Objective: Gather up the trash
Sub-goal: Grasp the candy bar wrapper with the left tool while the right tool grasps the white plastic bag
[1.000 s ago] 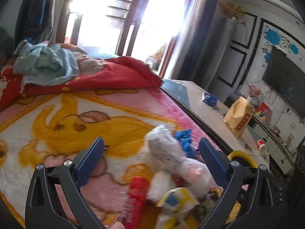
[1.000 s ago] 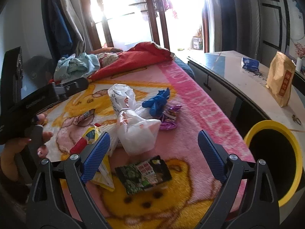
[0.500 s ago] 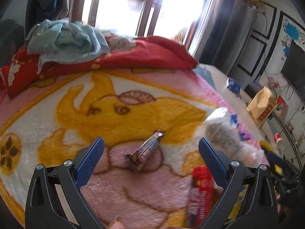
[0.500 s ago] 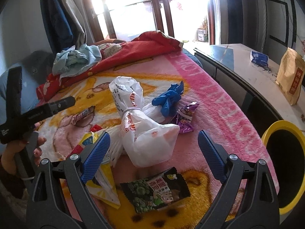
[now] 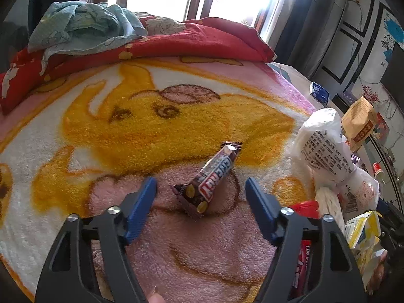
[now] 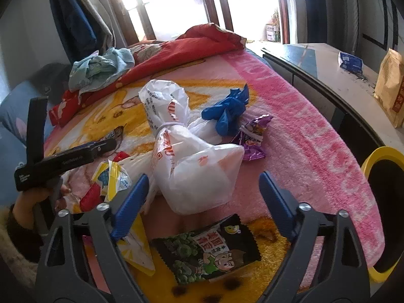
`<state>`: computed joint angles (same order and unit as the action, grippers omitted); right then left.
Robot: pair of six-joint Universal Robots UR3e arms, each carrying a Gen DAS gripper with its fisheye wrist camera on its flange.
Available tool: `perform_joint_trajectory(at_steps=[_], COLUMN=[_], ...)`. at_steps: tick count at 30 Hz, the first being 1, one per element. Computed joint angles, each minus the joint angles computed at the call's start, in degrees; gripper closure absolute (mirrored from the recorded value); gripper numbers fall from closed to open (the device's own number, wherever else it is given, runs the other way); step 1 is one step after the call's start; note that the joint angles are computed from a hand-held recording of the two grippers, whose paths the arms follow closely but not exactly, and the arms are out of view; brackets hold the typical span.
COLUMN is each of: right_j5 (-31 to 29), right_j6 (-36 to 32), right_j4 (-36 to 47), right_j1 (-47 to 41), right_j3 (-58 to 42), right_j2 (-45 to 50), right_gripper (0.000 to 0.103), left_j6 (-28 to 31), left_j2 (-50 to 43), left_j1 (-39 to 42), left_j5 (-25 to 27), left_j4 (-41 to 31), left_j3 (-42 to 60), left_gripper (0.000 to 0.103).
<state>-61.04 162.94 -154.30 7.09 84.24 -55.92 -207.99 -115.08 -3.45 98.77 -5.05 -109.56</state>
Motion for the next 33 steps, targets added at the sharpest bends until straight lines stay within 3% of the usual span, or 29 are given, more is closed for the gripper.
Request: perform_joint_trajectory(at_steps=[3,6,10,16,18,23,33], right_j5=[0.37,0.32,0.35,1.22,1.62,3.17,6.51], right_j6=[-0.55,-1.09,-1.21,-1.53,-1.43,-1.25,-0.51], right_j4=[0.33,-0.01,-0.63,-1.62,-1.95,-3.27,-4.97], right_j1=[0.16,0.33,0.23,-0.41,-0.63,-1.34,-3.25], right_j3=[0.39,1.07,1.59,2.63,2.96,3.99,5.53], right_j2=[-0.15,-0.47,-0.87,-1.90,-2.34,-3.73,-6.20], right_gripper=[0.043,0.052,0.057,0.061,0.062,0.065,0.066], left_j6=[-0.50,-0.68,-0.17,0.45,0.66,0.25,-0.48], left_j2=[0.63,1.05,1.30,2.19,2.42,3.17,6.40], left_j1=[0.11,0.47,0.65,1.32,1.59,1.93,0.98], left_j5=[0.71,0.55,0.49,-1.47,-2.36,-3.92,-5.12], left_j4=[0.13,0.46,0.35,1.29,1.89,3.02,4.66], left_j3=[-0.76,-1.49,-1.79,-2.95,-3.36,-4.36,-5.18], left_gripper=[0.054,0.057,0.065,0.069,0.078,0.082,0.083])
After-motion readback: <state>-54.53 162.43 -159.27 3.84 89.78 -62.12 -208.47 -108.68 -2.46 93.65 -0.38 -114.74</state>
